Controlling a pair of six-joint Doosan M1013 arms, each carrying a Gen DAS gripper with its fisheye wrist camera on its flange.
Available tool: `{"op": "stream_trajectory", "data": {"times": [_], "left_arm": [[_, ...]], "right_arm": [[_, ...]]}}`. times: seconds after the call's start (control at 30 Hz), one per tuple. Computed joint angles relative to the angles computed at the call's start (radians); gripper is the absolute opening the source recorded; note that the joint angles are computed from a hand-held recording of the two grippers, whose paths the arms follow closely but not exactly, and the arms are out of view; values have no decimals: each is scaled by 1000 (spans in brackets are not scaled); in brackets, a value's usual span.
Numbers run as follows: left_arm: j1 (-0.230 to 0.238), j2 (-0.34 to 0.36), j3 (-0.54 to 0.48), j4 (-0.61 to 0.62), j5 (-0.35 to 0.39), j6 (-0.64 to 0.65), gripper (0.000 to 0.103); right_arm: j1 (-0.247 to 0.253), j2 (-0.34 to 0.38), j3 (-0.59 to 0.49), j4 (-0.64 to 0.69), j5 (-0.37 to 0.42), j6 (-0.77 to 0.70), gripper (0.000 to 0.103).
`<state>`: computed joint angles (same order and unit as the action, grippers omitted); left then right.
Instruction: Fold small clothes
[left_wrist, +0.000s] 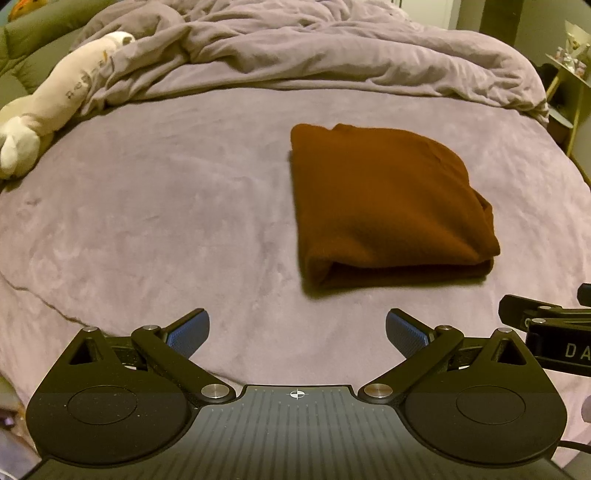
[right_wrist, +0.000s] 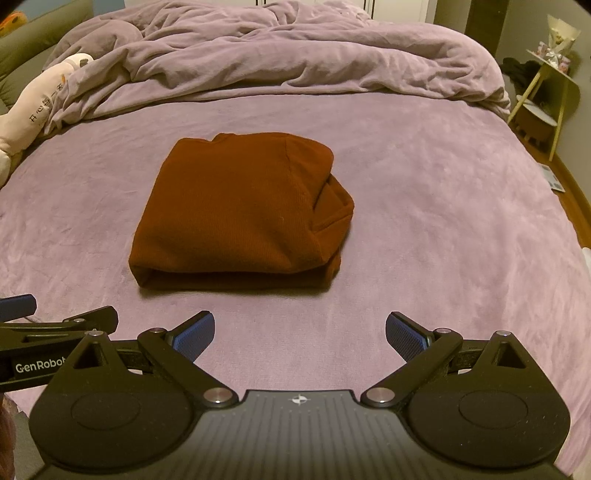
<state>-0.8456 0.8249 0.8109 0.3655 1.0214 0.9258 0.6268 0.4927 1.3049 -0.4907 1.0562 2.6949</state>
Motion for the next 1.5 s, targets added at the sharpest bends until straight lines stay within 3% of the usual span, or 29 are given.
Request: {"op": "stream_trajectory", "data": {"times": [1.5], "left_arm": [[-9, 5, -8, 22, 13, -10, 103]], "right_arm": [[2, -2, 5, -4, 4, 17, 99]]}}
